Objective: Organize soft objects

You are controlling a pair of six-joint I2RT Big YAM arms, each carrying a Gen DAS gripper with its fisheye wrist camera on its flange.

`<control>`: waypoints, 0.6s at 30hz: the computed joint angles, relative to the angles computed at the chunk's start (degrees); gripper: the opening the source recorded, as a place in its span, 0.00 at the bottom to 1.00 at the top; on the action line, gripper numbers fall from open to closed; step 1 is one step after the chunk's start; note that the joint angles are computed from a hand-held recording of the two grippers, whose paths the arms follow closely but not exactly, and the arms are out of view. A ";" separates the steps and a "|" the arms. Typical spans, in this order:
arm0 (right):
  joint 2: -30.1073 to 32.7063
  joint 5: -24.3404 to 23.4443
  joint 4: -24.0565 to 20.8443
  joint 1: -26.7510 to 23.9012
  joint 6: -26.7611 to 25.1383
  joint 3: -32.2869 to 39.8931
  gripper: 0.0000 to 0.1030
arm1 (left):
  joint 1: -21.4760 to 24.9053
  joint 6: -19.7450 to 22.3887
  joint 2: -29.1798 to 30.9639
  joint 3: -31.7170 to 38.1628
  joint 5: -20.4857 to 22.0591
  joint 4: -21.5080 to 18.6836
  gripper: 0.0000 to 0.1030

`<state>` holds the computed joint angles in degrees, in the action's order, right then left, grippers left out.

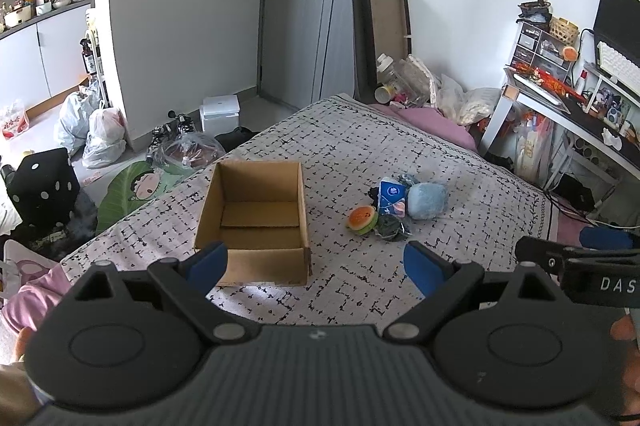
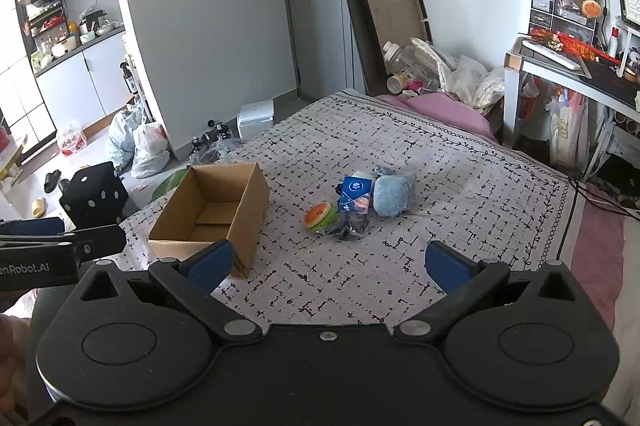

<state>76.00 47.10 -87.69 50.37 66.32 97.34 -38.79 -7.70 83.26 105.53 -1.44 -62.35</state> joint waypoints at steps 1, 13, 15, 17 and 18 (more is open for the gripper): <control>-0.02 -0.02 0.05 -0.03 -0.01 -0.06 1.00 | -0.04 -0.15 0.13 0.13 -0.04 -0.02 0.91; -0.65 -1.78 2.27 -1.94 -1.78 -1.77 1.00 | 0.06 -1.35 1.23 0.04 0.40 0.99 0.91; -0.81 -2.13 2.82 -2.41 -2.16 -2.18 1.00 | -0.02 -1.52 1.54 0.07 0.37 1.28 0.91; -0.98 -2.53 3.42 -2.94 -2.55 -2.59 1.00 | -0.08 -1.69 1.92 0.09 0.24 1.54 0.91; -1.09 -2.77 3.80 -3.24 -2.79 -2.86 1.00 | -0.07 -1.77 2.14 0.13 0.23 1.61 0.91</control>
<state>74.91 44.33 -83.89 47.14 63.53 94.48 -38.87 -9.47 85.40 105.65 -1.21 -60.74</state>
